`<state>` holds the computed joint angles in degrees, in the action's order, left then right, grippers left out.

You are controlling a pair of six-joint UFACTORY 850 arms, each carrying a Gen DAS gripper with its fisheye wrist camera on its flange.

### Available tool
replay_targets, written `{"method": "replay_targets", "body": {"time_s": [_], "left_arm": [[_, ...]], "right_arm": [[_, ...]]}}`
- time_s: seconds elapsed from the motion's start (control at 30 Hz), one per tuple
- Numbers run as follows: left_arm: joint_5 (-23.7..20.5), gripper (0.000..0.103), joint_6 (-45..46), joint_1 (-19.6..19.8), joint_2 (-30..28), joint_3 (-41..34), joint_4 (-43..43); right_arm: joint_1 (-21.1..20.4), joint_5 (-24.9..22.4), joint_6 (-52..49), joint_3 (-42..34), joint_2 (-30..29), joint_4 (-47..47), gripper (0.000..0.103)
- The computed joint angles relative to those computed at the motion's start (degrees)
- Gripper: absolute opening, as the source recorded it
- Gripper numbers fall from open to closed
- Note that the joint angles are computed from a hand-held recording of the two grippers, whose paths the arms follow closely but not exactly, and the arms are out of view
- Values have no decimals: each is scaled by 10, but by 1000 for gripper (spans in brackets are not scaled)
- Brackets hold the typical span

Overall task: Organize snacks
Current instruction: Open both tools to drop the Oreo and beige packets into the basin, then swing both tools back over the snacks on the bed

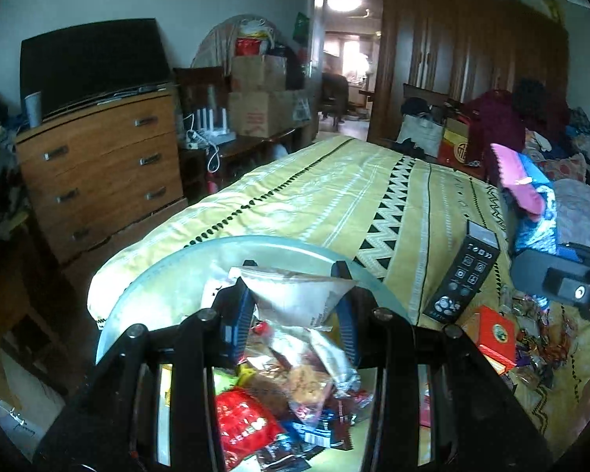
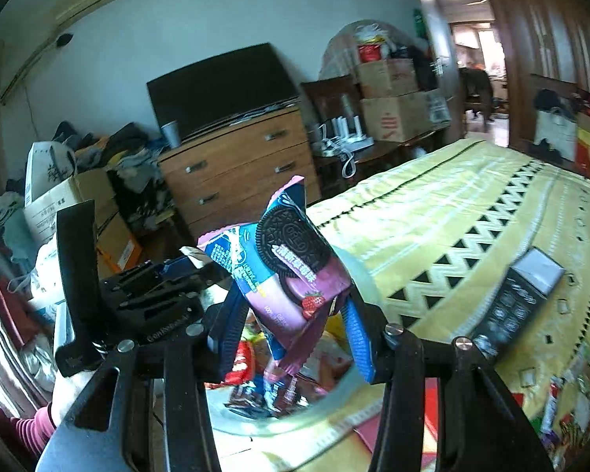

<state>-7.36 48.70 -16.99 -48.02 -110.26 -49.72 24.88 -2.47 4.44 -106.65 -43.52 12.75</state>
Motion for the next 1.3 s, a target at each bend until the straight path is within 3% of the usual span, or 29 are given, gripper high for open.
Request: {"method": "replay_targets", "body": {"time_s": [0.1, 0.47, 0.83, 1.0, 1.2, 1.3], "left_arm": [[-8, 39, -30, 6, -9, -13, 28], [-37, 39, -193, 19, -40, -56, 176], [-52, 39, -260, 20, -48, -68, 239], [-62, 42, -361, 19, -58, -85, 335], [-61, 58, -475, 14, -55, -82, 449], [-37, 79, -517, 5, -36, -59, 499]], "right_arm": [[0, -34, -65, -59, -40, 69, 51], [-4, -128, -17, -212, -143, 33, 51], [0, -148, 0, -247, -165, 16, 51], [0, -159, 6, -264, -178, 11, 56], [0, -145, 5, -247, -170, 12, 61], [0, -106, -6, -188, -135, 25, 64]]}}
